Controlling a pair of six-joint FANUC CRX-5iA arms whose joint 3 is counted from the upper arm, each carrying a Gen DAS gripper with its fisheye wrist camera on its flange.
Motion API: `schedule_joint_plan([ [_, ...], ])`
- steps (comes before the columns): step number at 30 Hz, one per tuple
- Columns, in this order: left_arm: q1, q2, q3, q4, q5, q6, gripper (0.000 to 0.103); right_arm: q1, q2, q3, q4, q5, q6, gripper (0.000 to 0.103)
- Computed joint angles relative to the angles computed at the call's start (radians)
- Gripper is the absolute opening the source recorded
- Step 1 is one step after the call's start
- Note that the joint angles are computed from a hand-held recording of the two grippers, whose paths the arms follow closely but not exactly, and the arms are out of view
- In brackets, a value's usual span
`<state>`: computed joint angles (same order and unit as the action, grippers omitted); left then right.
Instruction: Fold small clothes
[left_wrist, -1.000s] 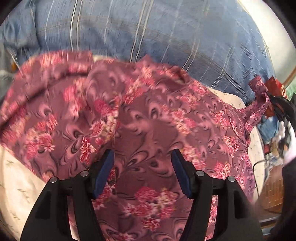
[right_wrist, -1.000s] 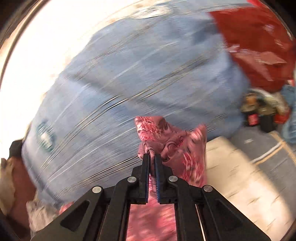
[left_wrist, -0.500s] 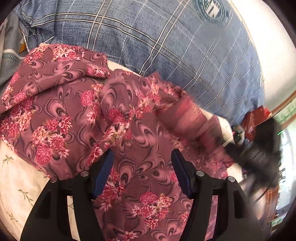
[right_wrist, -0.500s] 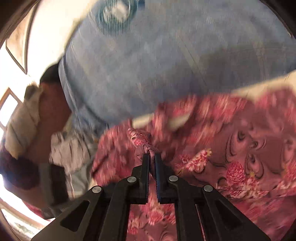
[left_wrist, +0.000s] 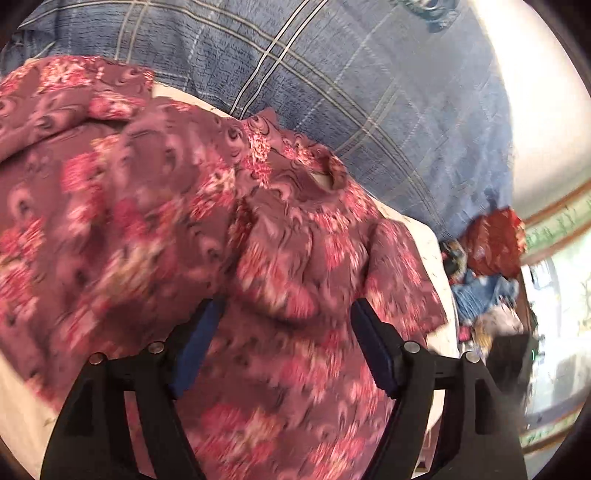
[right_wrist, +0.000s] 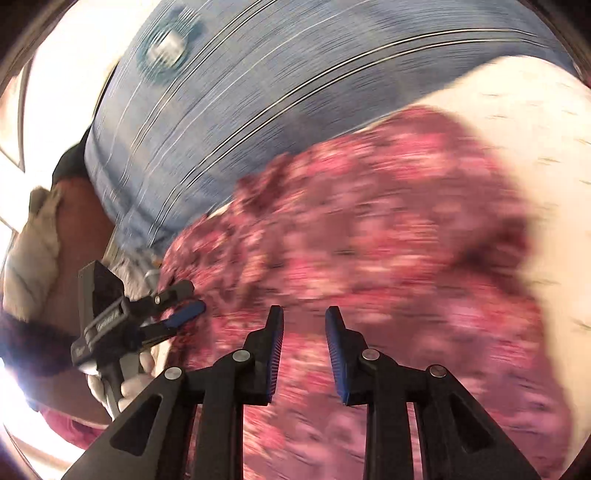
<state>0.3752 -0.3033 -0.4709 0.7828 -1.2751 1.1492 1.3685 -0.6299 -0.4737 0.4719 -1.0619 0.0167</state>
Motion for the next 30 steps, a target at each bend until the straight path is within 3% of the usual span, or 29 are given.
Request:
schedule_joint_plan([
  [2,-0.042,0.034,0.043,-0.038,0.027,0.073,0.002,0.035,-0.082,-0.062,0.072,-0.03,-0.114,0.026],
  [4,-0.057,0.04,0.081,-0.068,0.033,0.125,0.004,0.067,-0.168,-0.121,0.144,-0.05,-0.223,0.026],
  [8,-0.007,-0.094,0.065,-0.083,0.109,0.148,0.004,0.08,-0.29,-0.212,0.251,-0.078,-0.366,0.032],
  [11,0.016,-0.137,0.072,-0.143,0.101,0.166,0.004,-0.055,-0.262,-0.23,0.226,0.014,-0.384,0.039],
  [14,0.014,-0.137,0.082,-0.219,0.088,0.203,0.004,-0.228,-0.203,-0.207,0.084,0.171,-0.272,0.04],
  [16,0.02,-0.135,0.078,-0.257,0.085,0.235,0.004,-0.281,-0.142,-0.167,0.0,0.209,-0.191,0.039],
  [17,0.028,-0.139,0.069,-0.275,0.088,0.24,0.004,-0.276,-0.124,-0.162,0.016,0.215,-0.17,0.022],
  [18,0.02,-0.135,0.071,-0.301,0.092,0.257,0.004,-0.257,-0.113,-0.155,0.053,0.196,-0.14,0.006],
  [20,0.016,-0.115,0.076,-0.343,0.075,0.267,0.005,-0.189,-0.039,-0.103,0.143,0.045,-0.063,0.006],
  [22,-0.011,-0.082,0.088,-0.396,0.058,0.293,0.006,-0.173,0.058,-0.031,0.122,-0.1,0.055,0.006],
  [25,-0.014,-0.103,0.077,-0.405,0.064,0.297,0.008,-0.166,0.108,0.017,0.122,-0.164,0.118,0.007],
  [26,-0.006,-0.12,0.07,-0.398,0.06,0.288,0.008,-0.145,0.114,0.027,0.147,-0.193,0.118,0.012],
  [30,0.018,-0.173,0.06,-0.391,0.015,0.242,0.009,-0.049,0.117,0.047,0.242,-0.28,0.092,0.013],
])
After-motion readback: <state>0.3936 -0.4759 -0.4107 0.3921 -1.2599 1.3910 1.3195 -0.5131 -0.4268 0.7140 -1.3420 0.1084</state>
